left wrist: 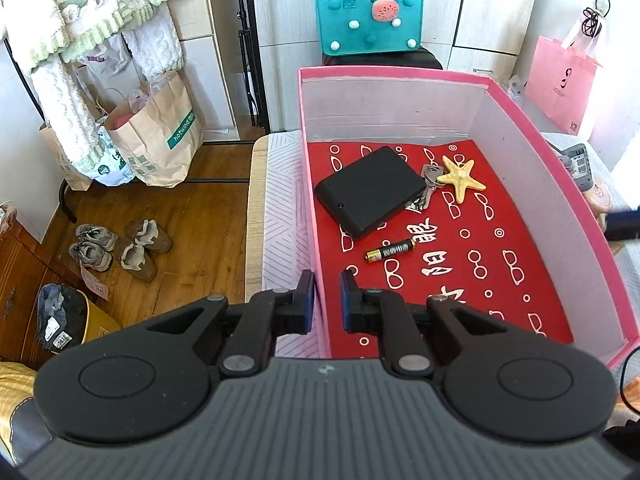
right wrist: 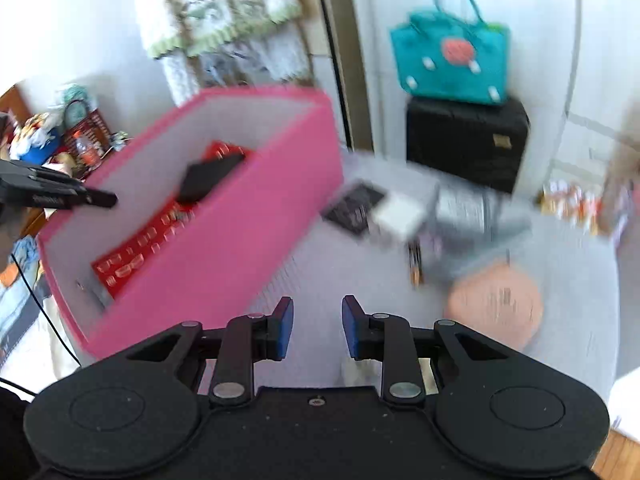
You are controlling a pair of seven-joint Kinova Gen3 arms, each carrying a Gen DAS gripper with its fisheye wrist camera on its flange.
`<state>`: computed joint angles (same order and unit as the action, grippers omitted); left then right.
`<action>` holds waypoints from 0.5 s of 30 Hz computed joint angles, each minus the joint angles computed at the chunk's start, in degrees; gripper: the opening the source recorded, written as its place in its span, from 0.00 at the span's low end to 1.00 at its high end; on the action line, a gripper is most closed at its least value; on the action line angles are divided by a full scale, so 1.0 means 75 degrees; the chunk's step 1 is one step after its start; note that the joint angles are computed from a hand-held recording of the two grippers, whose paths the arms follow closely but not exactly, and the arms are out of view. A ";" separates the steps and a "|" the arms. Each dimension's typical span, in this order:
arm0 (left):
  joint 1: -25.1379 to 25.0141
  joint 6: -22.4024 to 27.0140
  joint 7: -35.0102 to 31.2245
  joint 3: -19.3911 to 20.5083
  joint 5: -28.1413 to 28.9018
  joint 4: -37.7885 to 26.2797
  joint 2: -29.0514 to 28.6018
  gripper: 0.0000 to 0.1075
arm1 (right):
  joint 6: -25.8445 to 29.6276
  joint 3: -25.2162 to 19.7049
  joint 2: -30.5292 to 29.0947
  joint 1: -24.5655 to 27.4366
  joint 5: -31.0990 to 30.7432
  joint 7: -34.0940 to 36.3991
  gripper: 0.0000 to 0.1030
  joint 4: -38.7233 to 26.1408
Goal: Organize rigid objects
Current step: 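Grasp the AA battery with the right gripper and release it in the box, then grasp the silver keys with the right gripper and drop them in the box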
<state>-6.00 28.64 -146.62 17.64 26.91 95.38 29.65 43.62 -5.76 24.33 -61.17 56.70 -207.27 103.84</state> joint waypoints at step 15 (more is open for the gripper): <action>0.0015 -0.0149 0.0032 0.0018 -0.0075 0.0139 -0.0071 0.11 | 0.0795 0.0190 0.0982 -0.0773 -0.0271 -0.1023 0.49 -0.0186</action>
<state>-5.88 27.52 -146.38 17.78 26.35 96.43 29.11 49.59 -4.33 31.70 -66.96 54.66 -214.94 102.45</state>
